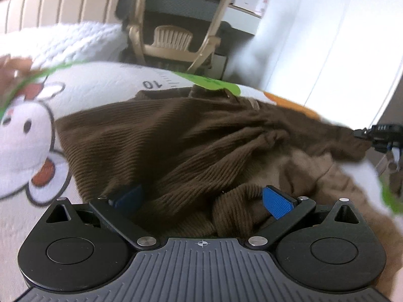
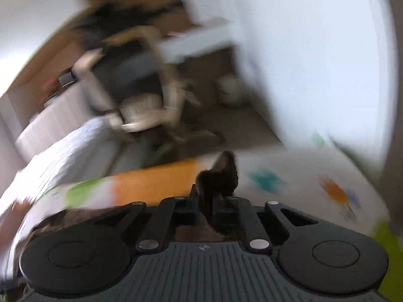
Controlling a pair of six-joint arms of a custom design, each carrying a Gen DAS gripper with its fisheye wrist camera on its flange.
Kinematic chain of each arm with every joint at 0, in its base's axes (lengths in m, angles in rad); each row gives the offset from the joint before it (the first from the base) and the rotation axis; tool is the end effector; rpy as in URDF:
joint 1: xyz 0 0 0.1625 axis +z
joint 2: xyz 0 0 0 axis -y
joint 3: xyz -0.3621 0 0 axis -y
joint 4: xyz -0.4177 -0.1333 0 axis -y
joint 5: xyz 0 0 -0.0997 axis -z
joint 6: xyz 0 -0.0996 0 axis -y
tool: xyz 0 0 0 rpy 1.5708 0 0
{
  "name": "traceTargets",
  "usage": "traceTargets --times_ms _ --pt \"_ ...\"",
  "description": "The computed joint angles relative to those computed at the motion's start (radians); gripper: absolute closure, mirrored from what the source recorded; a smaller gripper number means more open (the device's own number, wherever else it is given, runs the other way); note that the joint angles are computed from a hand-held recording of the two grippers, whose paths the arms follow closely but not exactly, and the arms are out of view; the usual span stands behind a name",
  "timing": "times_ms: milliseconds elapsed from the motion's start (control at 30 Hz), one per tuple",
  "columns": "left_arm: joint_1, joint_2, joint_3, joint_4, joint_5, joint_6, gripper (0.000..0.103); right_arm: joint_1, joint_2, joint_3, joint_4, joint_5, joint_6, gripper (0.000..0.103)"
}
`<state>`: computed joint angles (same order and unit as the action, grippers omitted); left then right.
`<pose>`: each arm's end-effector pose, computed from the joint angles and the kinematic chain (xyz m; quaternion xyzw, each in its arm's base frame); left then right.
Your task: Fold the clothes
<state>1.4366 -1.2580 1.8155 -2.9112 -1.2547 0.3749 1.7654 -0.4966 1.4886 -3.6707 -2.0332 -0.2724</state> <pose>0.0821 -0.6199 0.2893 0.1717 0.8985 -0.3566 0.1897 0.2170 -0.6413 0.0348 0.0743 -0.8332 0.5041 0.2146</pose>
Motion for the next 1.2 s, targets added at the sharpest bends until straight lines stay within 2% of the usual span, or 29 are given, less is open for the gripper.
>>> traceTargets --times_ms 67,133,233,333,367,400,433,467,600,633,700,767,833,900,1033,1067,1100,1133,1200 --pt "0.003 -0.032 0.004 0.031 -0.014 -0.021 0.0 0.064 0.022 -0.05 0.056 0.061 -0.046 0.095" --pt "-0.001 -0.063 0.024 0.031 0.001 -0.01 0.0 0.128 0.078 -0.145 0.142 0.14 -0.091 0.095" --pt "-0.001 -0.102 0.05 0.04 0.018 -0.01 0.0 0.192 0.182 -0.316 0.327 0.252 -0.117 0.096" --pt "0.002 -0.147 0.084 0.057 -0.001 -0.021 0.0 0.235 0.319 -0.524 0.519 0.33 -0.155 0.096" --pt "0.003 -0.161 0.093 0.066 -0.014 -0.022 0.0 0.239 0.352 -0.571 0.573 0.358 -0.158 0.09" --pt "0.004 -0.174 0.1 0.077 -0.03 -0.025 0.0 0.243 0.387 -0.621 0.622 0.386 -0.162 0.072" --pt "0.006 -0.186 0.104 0.09 -0.048 -0.029 0.0 0.246 0.4 -0.631 0.629 0.396 -0.16 0.061" --pt "0.006 -0.193 0.104 0.099 -0.059 -0.037 0.0 0.249 0.412 -0.64 0.629 0.407 -0.159 0.05" --pt "-0.003 -0.192 0.085 0.124 -0.077 -0.098 0.0 0.229 0.36 -0.554 0.539 0.415 -0.144 0.05" --pt "-0.007 -0.18 0.073 0.126 -0.083 -0.12 0.0 0.221 0.338 -0.524 0.502 0.402 -0.148 0.049" --pt "-0.014 -0.14 0.037 0.133 -0.112 -0.167 0.0 0.198 0.295 -0.457 0.402 0.355 -0.178 0.041" --pt "-0.027 -0.089 0.002 0.13 -0.137 -0.21 0.0 0.168 0.249 -0.373 0.306 0.303 -0.17 0.035" --pt "-0.042 -0.025 -0.039 0.116 -0.144 -0.239 0.0 0.135 0.21 -0.302 0.217 0.254 -0.163 0.035" --pt "-0.059 0.048 -0.08 0.082 -0.127 -0.246 0.0 0.098 0.164 -0.219 0.16 0.222 -0.116 0.035" --pt "-0.105 0.194 -0.164 0.023 0.025 -0.191 0.001 0.045 0.087 -0.081 0.093 0.194 -0.065 0.035" --pt "-0.116 0.226 -0.182 0.019 0.068 -0.173 0.01 0.039 0.082 -0.073 0.086 0.191 -0.071 0.035" --pt "-0.126 0.258 -0.203 0.015 0.11 -0.154 0.064 0.033 0.078 -0.065 0.079 0.188 -0.077 0.035" --pt "-0.136 0.271 -0.206 0.006 0.139 -0.128 0.084 0.028 0.074 -0.059 0.073 0.185 -0.084 0.035" --pt "-0.153 0.255 -0.181 -0.029 0.158 -0.061 0.092 0.03 0.08 -0.07 0.071 0.193 -0.109 0.035"
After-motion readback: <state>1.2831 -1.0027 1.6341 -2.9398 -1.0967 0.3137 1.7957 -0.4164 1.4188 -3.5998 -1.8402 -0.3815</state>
